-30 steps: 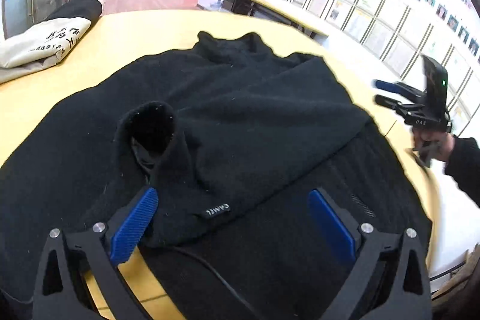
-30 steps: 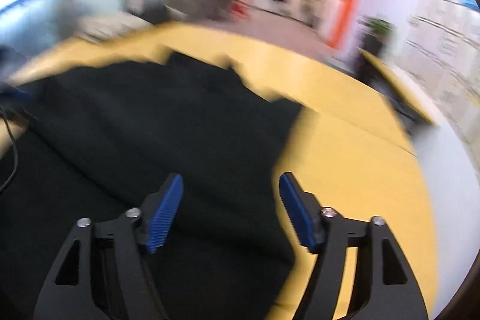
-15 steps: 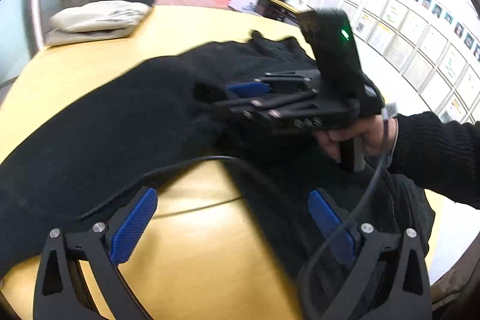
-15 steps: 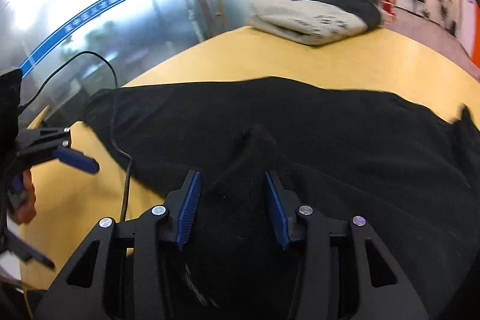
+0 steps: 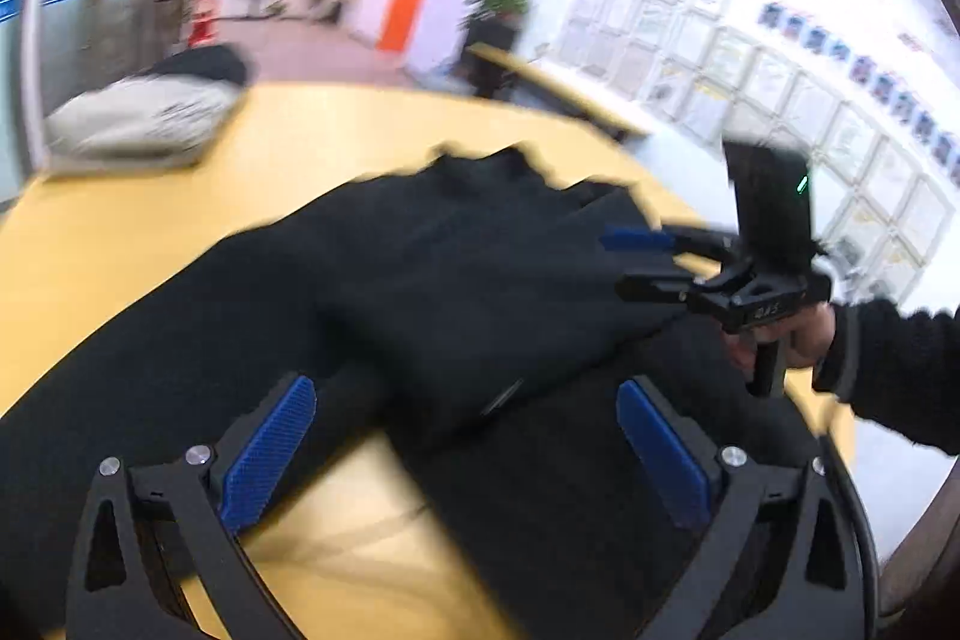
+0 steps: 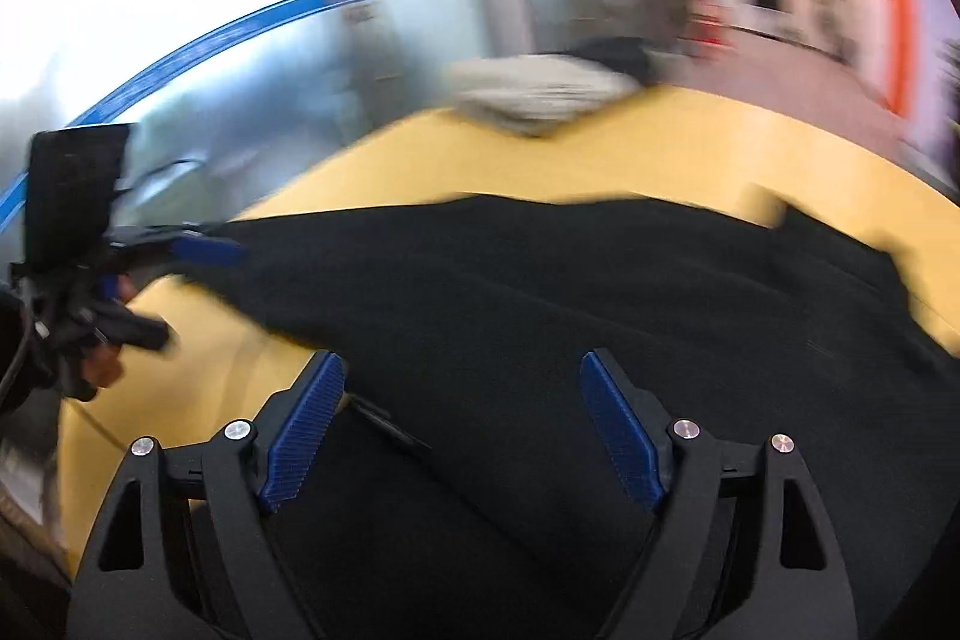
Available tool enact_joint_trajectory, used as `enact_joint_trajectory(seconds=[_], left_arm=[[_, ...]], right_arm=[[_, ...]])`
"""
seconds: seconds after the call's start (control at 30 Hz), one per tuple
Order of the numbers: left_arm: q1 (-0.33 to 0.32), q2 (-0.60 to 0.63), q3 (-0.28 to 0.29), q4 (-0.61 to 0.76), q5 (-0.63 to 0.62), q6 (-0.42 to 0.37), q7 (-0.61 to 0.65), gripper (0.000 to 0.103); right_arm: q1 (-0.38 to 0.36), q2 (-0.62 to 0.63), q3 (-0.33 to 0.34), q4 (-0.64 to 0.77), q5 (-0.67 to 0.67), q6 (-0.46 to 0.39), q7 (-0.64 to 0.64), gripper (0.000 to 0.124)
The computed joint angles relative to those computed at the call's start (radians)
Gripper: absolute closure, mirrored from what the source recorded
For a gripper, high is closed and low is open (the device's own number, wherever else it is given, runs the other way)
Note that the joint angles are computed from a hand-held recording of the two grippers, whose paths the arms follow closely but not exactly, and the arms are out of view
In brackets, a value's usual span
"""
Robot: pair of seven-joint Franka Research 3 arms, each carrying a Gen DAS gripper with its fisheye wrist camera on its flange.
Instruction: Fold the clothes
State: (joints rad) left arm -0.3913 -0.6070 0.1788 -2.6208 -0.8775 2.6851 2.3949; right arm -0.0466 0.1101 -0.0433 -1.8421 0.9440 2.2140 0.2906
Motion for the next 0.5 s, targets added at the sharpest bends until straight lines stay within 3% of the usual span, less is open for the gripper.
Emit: enact_joint_trajectory(seconds=[0.07,0.13,0.23,0.33,0.43,0.5], left_arm=[[-0.080,0.108,0.034,0.081,-0.092,-0.011,0.078,0.000],[-0.110,0.230,0.025,0.151,-0.160,-0.033,0.117,0.000],[-0.071,0.377,-0.049,0.200,-0.104,-0.022,0.013,0.000],[-0.042,0.354,-0.116,0.150,-0.111,0.080,0.008,0.000],[0.046,0.232,-0.172,0.074,-0.065,0.127,-0.144,0.000],[0.151,0.100,-0.218,-0.016,0.044,0.177,-0.343,0.000]], right_arm=[[-0.036,0.018,-0.046,0.014,-0.070,0.058,0.079,0.036],[-0.079,0.055,-0.082,0.050,-0.148,0.114,0.167,0.036],[-0.134,0.123,-0.111,0.097,-0.280,0.132,0.289,0.036],[-0.170,0.100,-0.094,0.048,-0.328,0.155,0.256,0.038],[-0.197,0.029,-0.073,-0.006,-0.224,0.152,0.170,0.038],[-0.197,-0.018,-0.071,-0.027,-0.153,0.133,0.122,0.037]])
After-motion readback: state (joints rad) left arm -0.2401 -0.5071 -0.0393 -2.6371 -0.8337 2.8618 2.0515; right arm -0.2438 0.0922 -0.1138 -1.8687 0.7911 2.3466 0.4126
